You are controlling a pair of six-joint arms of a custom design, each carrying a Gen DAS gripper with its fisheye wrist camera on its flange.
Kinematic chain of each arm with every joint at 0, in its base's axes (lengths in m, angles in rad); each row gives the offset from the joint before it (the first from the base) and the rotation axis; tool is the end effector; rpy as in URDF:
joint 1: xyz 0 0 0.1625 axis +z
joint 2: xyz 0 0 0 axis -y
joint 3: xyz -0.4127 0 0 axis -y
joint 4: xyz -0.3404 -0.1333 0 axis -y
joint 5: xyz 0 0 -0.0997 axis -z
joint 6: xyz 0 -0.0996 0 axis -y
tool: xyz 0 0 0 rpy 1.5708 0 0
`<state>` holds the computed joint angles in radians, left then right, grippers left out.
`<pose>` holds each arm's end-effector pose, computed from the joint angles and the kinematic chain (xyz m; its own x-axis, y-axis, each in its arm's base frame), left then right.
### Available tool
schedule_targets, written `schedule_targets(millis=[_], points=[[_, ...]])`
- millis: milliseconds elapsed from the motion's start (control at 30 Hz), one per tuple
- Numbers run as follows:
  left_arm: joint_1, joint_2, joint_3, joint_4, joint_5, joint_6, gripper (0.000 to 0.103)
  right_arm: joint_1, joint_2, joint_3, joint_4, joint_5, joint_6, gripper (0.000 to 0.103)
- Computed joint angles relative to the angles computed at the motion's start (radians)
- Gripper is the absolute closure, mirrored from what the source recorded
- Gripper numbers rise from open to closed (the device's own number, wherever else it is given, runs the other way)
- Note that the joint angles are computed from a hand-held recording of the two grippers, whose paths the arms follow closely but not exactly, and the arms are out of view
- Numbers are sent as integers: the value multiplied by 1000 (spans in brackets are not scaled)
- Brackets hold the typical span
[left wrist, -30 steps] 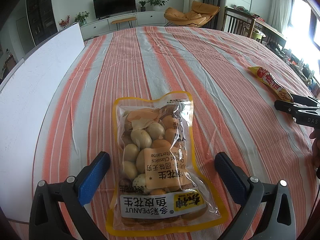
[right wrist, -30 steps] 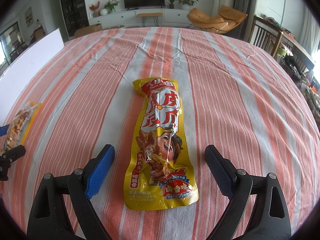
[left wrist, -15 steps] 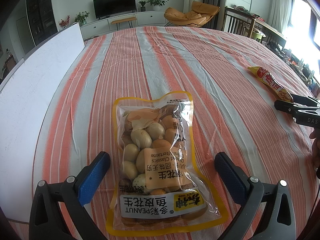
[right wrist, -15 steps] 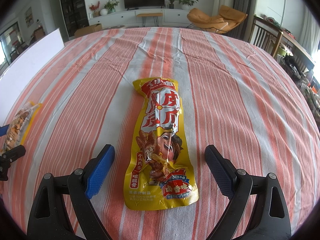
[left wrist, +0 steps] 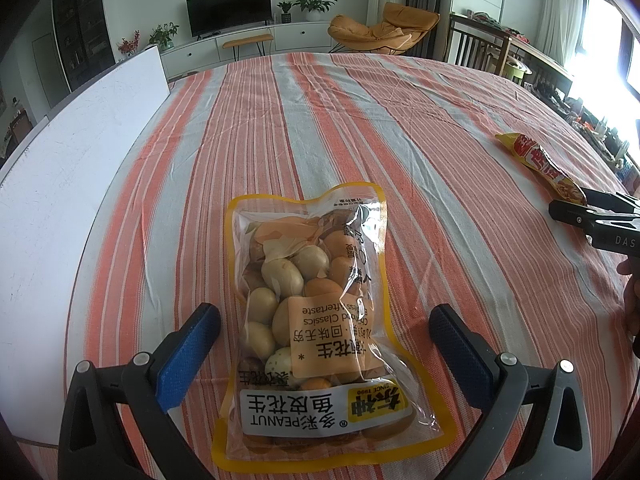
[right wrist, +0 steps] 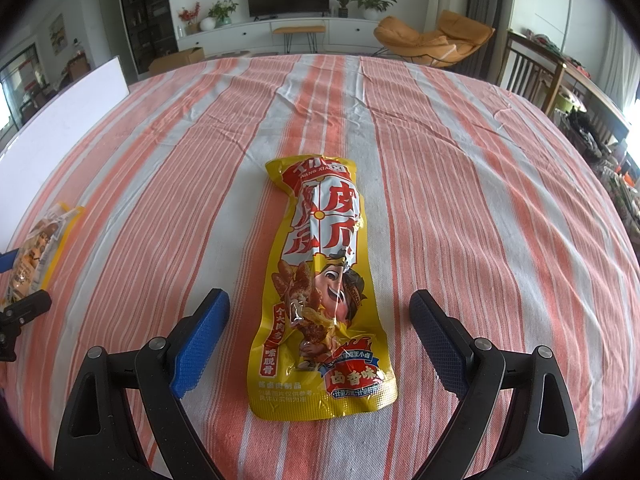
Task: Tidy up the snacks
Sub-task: 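Grasp the peanut bag with the left tool while the right tool grasps the yellow pack, then carry both packs into the white box and open both tools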
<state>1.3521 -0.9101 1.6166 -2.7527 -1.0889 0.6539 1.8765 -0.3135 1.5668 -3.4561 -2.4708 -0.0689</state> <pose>0.0361 -0.6649 0.2345 -0.6058 0.5162 -0.6055 0.7073 0.6979 -0.1126 0.2381 -0.5707 -0.0247 -0.7136 0.2006 0.6712 -0.2927 0.7851 -0.5459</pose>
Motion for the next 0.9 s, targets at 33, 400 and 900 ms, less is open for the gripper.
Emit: schedule_targets(millis=[33, 400, 900], points=[[0, 0, 0, 0, 0, 1, 0, 0, 1, 0, -3, 1, -2, 10], [-25, 11, -78, 171, 16, -8, 42, -29, -102, -66, 418, 128, 178, 16], [56, -155, -157, 285, -386, -209, 48, 7, -164, -59, 402, 408, 327, 52]])
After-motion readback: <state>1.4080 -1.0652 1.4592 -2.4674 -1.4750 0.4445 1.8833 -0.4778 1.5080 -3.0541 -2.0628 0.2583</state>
